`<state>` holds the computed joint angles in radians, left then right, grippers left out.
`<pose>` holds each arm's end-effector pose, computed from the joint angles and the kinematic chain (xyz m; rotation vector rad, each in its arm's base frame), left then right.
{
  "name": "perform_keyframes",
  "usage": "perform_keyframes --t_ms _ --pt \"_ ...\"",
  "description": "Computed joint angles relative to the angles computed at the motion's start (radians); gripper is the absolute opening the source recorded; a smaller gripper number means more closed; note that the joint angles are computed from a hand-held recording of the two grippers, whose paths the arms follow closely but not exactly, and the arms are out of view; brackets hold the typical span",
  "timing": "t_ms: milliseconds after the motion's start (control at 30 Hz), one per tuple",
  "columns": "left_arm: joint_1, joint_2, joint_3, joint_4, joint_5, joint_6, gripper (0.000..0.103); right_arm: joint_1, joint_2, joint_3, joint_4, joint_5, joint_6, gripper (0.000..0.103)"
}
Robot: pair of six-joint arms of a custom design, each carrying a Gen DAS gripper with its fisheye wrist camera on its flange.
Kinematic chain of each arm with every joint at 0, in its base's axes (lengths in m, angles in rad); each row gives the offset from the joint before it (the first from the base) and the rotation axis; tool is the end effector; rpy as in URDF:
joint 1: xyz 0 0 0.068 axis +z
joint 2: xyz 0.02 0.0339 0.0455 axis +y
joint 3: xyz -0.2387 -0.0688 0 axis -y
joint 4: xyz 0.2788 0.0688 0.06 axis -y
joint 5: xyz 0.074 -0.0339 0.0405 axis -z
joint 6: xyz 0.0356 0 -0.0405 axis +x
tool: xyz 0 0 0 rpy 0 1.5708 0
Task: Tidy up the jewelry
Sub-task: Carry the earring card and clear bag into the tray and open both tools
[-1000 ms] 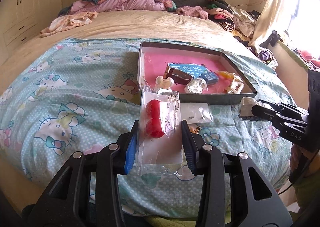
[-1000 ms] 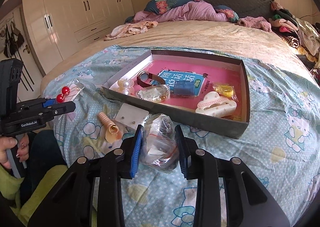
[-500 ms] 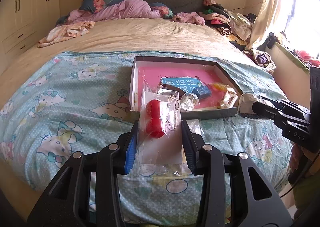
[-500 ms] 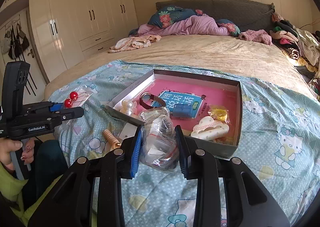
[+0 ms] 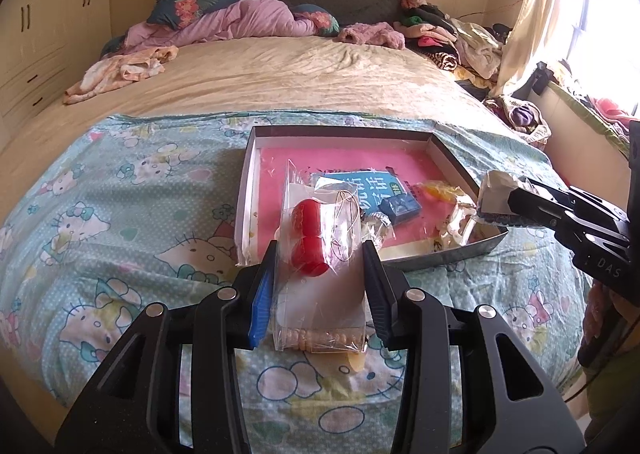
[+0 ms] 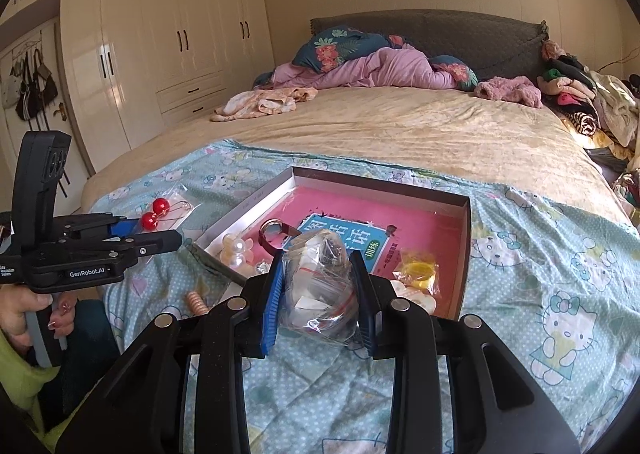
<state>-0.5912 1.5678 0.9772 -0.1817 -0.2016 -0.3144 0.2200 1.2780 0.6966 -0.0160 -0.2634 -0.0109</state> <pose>0.3047 -0.1960 0.1708 0.2231 2.3231 -0.2183 0.2972 0.0760 0.1781 -0.4006 2.1356 0.4052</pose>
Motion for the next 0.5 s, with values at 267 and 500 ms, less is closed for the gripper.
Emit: perform_keyframes --t_ms 267,500 --pt "0.021 0.154 0.143 -0.013 0.029 0.021 0.032 -0.032 0.172 0.093 0.052 0.002 0.0 0.03" --pt "0.032 0.292 0.265 -0.031 0.064 0.031 0.032 -0.06 0.327 0.187 0.075 0.002 0.008 0.03"
